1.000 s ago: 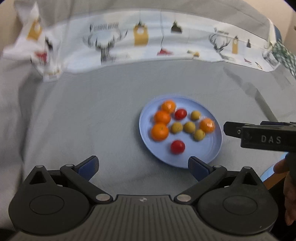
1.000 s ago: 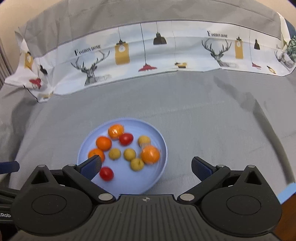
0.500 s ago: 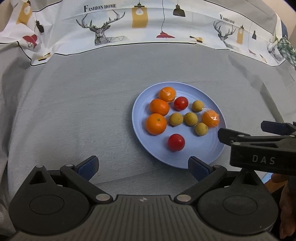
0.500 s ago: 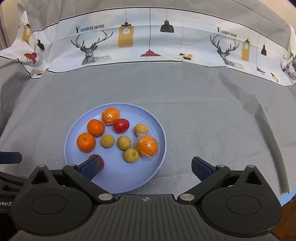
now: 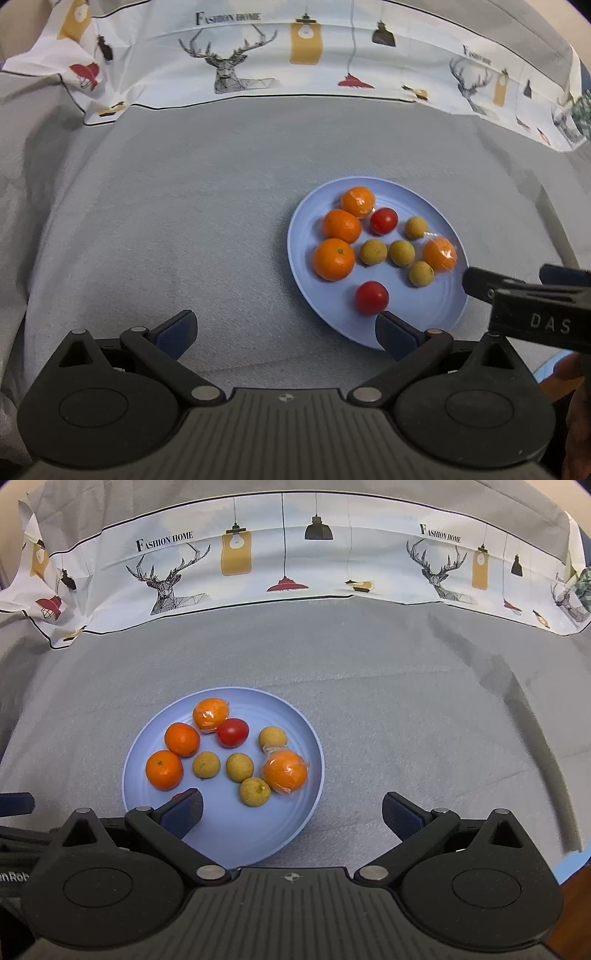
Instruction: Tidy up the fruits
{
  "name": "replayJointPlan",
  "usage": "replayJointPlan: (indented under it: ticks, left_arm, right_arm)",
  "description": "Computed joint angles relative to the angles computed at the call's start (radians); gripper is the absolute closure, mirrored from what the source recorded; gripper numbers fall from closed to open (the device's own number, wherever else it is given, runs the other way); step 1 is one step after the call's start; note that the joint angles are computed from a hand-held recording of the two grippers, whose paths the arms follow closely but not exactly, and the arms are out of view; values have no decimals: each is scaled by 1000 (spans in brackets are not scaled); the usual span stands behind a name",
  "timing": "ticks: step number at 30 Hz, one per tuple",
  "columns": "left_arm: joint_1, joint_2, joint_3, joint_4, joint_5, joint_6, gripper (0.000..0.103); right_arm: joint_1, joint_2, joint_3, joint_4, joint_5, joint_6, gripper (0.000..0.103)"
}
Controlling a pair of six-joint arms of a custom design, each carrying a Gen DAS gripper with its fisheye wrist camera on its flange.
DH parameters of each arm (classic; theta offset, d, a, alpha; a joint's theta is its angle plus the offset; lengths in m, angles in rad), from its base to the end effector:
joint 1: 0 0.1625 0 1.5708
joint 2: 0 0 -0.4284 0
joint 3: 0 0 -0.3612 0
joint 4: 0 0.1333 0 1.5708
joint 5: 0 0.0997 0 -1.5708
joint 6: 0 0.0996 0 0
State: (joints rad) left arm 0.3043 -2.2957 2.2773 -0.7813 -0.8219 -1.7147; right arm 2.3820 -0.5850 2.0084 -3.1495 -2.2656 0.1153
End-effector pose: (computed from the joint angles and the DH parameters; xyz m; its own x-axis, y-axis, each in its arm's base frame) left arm -0.0330 -0.2212 0.3680 -0.7106 -0.3333 -0.6197 0.1327 0.8015 -0.5831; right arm 0.4253 -0.3080 -0.0184 -0.6792 -0.4073 0.6105 -0.6425 0.7321 -0.2264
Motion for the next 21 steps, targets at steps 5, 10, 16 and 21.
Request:
replayJointPlan:
  ticks: [5, 10, 16, 21]
  left_arm:
    - [12, -8, 3, -30, 2, 32, 0]
    - [7, -11, 7, -34, 2, 37, 0]
    - [7, -11, 8, -36, 4, 39, 0]
    - [5, -11, 8, -36, 4, 38, 0]
  right_arm:
    - [4, 5, -5, 15, -4, -17, 1]
    - [7, 9, -10, 18, -15, -23, 1]
    - [7, 10, -12, 18, -18, -22, 1]
    - [9, 11, -10, 15, -19, -23, 1]
